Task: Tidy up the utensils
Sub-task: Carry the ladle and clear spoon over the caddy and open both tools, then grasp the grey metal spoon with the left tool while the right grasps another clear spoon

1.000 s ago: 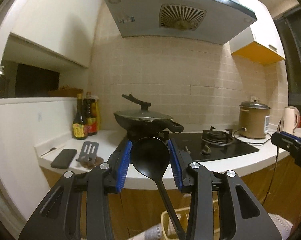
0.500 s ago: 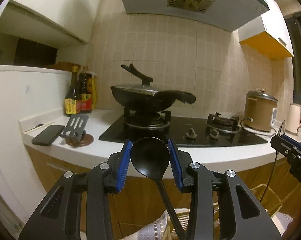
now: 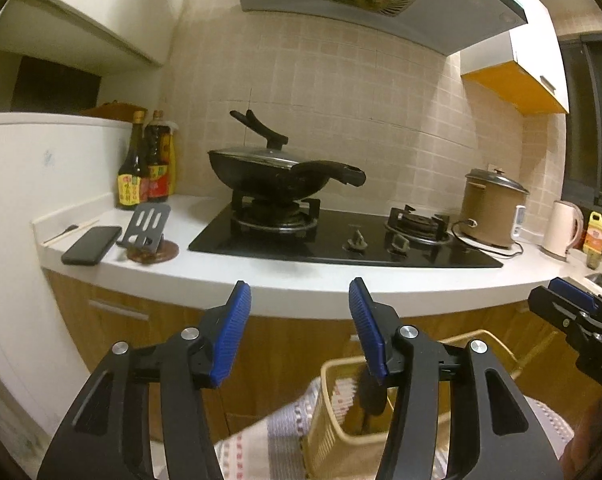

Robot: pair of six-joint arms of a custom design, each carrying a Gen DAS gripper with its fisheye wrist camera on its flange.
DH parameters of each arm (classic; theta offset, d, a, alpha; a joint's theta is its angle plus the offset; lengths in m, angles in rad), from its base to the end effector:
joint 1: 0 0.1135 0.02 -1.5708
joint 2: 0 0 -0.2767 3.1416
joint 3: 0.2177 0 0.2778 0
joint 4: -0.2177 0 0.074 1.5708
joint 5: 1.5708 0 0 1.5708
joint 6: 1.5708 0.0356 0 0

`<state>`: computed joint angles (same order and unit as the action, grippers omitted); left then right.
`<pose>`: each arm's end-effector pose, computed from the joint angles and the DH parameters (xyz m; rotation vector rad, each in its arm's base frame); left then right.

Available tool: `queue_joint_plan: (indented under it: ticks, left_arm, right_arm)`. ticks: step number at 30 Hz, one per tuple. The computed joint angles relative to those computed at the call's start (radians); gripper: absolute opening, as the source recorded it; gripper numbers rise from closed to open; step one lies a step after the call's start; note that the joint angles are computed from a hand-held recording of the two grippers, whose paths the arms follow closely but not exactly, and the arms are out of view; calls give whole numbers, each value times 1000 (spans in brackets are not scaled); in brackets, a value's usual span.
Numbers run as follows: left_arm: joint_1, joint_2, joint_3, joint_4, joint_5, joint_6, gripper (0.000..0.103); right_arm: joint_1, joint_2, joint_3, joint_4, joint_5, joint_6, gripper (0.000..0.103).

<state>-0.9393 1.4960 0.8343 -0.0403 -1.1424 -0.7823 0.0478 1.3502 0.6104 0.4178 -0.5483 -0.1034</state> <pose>0.2139 -0.2375 0.2128 -0.3867 1.8030 0.1185 0.2980 0.0328 0.2119 -0.5092 1.8009 0.4789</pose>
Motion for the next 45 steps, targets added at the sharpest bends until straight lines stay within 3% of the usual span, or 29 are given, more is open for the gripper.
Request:
queue_joint_plan:
  ticks: [3, 6, 10, 13, 16, 20, 24, 30, 34, 36, 38, 45]
  left_arm:
    - [-40, -40, -4, -85, 7, -75, 49]
    - [-88, -68, 24, -243, 16, -200, 49]
    - [-159, -61, 109, -531, 40, -410, 49]
    - [-194, -56, 146, -692, 118, -528, 49]
    - [-217, -60, 140, -785, 227, -617, 49]
    - [-229, -132, 4, -707, 382, -701, 49]
    - [-251, -112, -103, -630, 483, -795, 50]
    - [-244, -14, -202, -430, 662, -797, 50]
    - [-256, 53, -207, -356, 720, -781, 46]
    - [-262, 76, -206, -331, 744, -776, 36]
    - [-262, 92, -202, -311, 769, -768, 32]
    - [-274, 127, -160, -345, 764, -763, 32]
  right_arm:
    - [-41, -93, -27, -74, -32, -14, 59]
    - [-91, -179, -23, -215, -86, -50, 59]
    - [-128, -234, 18, -439, -111, -135, 59]
    - [-156, -199, 86, -656, -159, -243, 59]
    - [-150, -142, 129, -823, -134, -355, 59]
    - [-118, -54, 136, -908, -82, -426, 59]
    - [-95, 18, 119, -921, -36, -458, 59]
    - [-43, 156, 146, -961, 42, -476, 59]
    - [5, 243, 175, -964, 78, -452, 56]
    - [24, 274, 185, -963, 94, -444, 49]
    - [43, 306, 193, -953, 112, -435, 46]
    - [80, 380, 225, -933, 161, -400, 45]
